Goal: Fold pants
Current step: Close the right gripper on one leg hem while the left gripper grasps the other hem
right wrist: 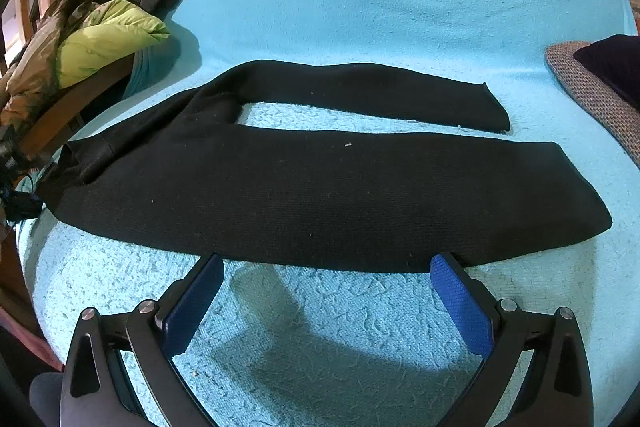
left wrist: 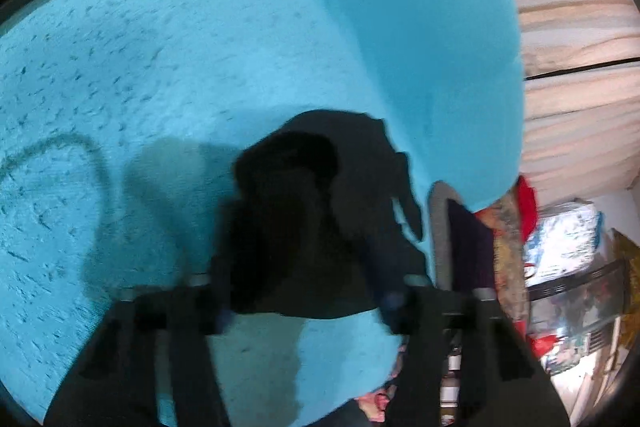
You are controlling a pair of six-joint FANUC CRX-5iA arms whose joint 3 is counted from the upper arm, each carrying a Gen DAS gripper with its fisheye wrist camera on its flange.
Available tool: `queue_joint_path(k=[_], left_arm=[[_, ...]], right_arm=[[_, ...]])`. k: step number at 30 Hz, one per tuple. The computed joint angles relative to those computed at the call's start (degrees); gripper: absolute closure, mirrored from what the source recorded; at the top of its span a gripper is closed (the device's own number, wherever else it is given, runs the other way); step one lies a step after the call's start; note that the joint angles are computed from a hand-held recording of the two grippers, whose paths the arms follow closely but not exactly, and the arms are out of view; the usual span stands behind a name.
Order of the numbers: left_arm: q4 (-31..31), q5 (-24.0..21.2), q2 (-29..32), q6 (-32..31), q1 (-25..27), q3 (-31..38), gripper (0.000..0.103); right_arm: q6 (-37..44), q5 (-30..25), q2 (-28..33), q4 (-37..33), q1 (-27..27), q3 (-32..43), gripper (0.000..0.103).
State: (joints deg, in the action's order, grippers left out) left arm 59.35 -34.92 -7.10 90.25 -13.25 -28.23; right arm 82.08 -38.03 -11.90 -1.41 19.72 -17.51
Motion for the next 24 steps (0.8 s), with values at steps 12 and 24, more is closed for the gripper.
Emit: queue_joint_path(k=[12, 24], left_arm=[[-18.3, -1.0, -0.27, 11.16, 0.05, 6.08, 0.094], [-30.45, 0.66, -0.18, 19.77, -2.05, 9.87, 0.097]], right_arm=[[7.26, -7.16, -2.22, -22.49, -19.08, 9.2, 0.002], [2.24, -33.53, 14.69, -47.05, -42.42, 25.56, 0.009]])
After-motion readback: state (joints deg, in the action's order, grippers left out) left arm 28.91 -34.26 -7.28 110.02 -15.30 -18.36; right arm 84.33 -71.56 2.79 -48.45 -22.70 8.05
